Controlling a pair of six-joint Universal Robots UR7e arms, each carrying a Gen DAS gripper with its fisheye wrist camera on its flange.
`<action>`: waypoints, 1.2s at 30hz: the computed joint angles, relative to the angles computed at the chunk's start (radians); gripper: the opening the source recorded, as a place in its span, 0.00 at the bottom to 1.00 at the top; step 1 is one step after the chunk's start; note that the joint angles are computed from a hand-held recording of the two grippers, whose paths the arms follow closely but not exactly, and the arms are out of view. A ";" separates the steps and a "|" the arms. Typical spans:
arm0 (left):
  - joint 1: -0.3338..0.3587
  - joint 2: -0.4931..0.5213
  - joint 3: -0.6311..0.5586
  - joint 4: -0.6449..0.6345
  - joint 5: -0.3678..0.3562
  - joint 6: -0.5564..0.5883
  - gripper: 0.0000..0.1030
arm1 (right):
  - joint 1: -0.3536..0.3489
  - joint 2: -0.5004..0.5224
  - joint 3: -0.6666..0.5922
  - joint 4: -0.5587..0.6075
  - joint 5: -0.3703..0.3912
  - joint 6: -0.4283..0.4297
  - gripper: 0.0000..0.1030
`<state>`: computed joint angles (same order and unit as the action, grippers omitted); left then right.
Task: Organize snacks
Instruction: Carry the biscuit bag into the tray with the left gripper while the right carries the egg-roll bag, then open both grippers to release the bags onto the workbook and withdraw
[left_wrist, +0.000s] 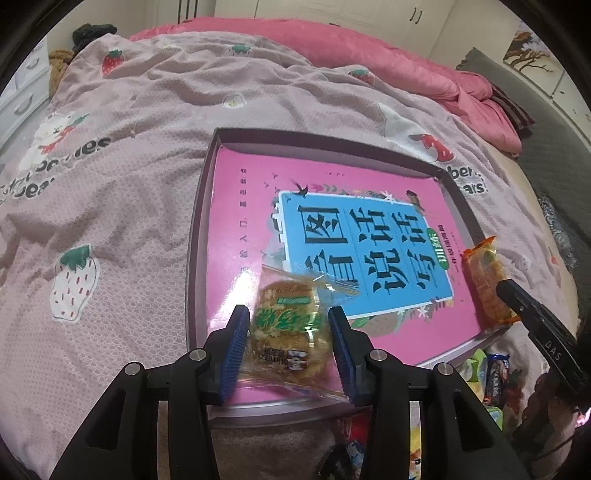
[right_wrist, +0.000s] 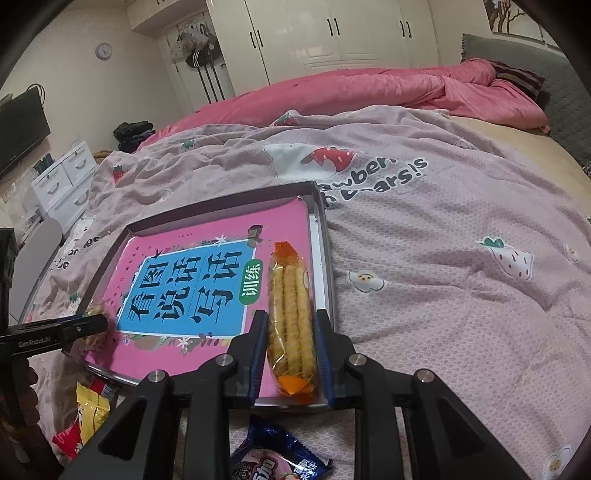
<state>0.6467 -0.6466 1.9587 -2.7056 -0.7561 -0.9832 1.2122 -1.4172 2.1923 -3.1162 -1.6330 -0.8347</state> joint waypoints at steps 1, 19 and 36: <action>-0.001 -0.002 0.000 -0.004 0.004 0.005 0.44 | -0.001 -0.001 -0.001 0.002 0.002 0.002 0.24; -0.061 -0.052 0.035 -0.006 0.050 -0.005 0.53 | -0.020 -0.046 0.010 0.009 0.081 0.029 0.34; -0.118 -0.116 0.082 0.009 0.093 -0.042 0.64 | -0.030 -0.155 0.069 0.017 0.213 -0.025 0.49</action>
